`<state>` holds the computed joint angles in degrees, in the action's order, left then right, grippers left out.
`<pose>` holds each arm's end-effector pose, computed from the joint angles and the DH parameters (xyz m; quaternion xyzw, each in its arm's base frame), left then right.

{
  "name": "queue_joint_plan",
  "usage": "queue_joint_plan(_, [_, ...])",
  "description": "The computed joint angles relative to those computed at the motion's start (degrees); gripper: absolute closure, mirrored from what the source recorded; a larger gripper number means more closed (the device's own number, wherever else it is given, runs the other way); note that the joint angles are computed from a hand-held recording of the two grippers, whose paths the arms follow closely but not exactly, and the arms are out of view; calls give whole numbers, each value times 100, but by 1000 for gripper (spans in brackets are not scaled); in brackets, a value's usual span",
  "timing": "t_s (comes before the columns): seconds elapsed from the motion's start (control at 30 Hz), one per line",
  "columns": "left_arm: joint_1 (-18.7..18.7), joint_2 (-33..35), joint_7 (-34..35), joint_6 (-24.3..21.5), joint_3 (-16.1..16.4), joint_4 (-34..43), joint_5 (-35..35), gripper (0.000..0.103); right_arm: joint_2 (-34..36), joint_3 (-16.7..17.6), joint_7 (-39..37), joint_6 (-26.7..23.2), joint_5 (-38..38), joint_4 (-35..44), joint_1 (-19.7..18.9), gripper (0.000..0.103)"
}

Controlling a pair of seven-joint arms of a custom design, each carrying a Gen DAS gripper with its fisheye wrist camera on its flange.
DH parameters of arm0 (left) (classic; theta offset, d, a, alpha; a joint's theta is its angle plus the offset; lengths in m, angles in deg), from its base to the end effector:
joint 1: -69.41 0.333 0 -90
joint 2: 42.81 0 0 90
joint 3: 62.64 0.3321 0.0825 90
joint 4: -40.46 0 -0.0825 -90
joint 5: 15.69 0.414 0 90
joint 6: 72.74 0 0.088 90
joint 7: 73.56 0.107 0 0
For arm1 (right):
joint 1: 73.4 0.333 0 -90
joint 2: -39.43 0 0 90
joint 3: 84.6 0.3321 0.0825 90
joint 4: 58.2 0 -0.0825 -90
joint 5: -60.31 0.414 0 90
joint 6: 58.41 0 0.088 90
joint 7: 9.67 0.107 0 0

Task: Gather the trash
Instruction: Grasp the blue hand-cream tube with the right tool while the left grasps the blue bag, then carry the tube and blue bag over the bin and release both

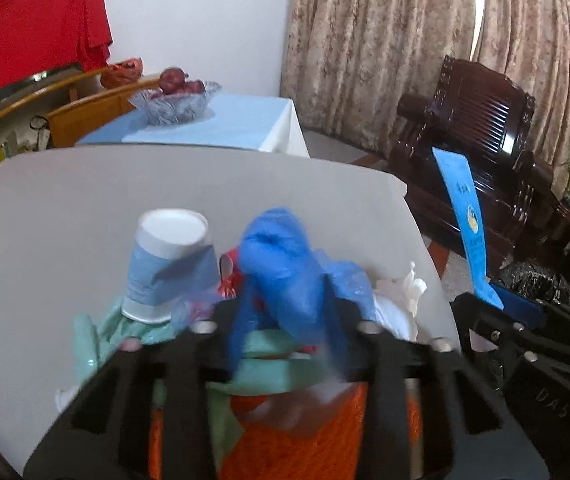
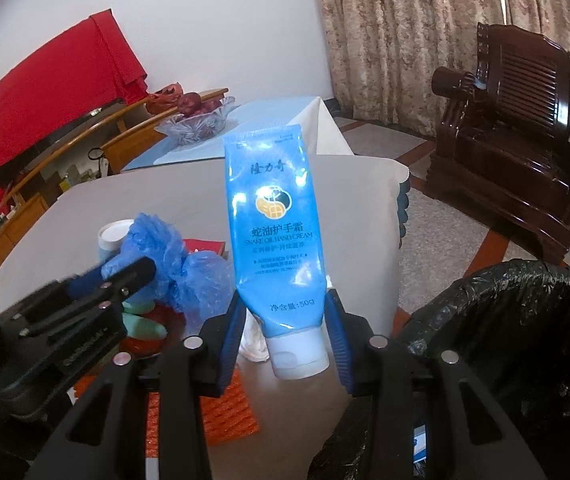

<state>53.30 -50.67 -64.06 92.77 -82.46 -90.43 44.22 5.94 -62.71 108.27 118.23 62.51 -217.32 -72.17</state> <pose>0.4138 -0.3679 0.4659 -0.5810 0.6903 -0.3634 0.2322 0.3807 0.1631 0.4662 -0.6127 0.6674 -0.2290 0.3560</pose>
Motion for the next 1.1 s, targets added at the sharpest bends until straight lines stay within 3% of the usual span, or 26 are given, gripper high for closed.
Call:
queue_joint_plan(0.17, [114,-228,-535,77,-75,-92,491,90,-85,-45,-9,-8,17,-50,65,63])
queue_joint_plan(0.37, [267,-733,-1058,118,-265,-198,996,93,-410,-71,-39,-41,51,-116,124,63])
queue_joint_plan(0.53, [274,-1058,-1082,116,-437,-217,1035,94,-902,-67,-41,-200,71,-204,157,63])
queue_joint_plan(0.83, [259,-1398,-964,160,-823,-269,879,94,-2152,-330,-26,-820,136,-570,338,64])
queue_joint_plan(1.1, [160,-1158,-1316,251,-1318,14,1377,94,-3773,-592,-40,-1957,29,-1092,288,64])
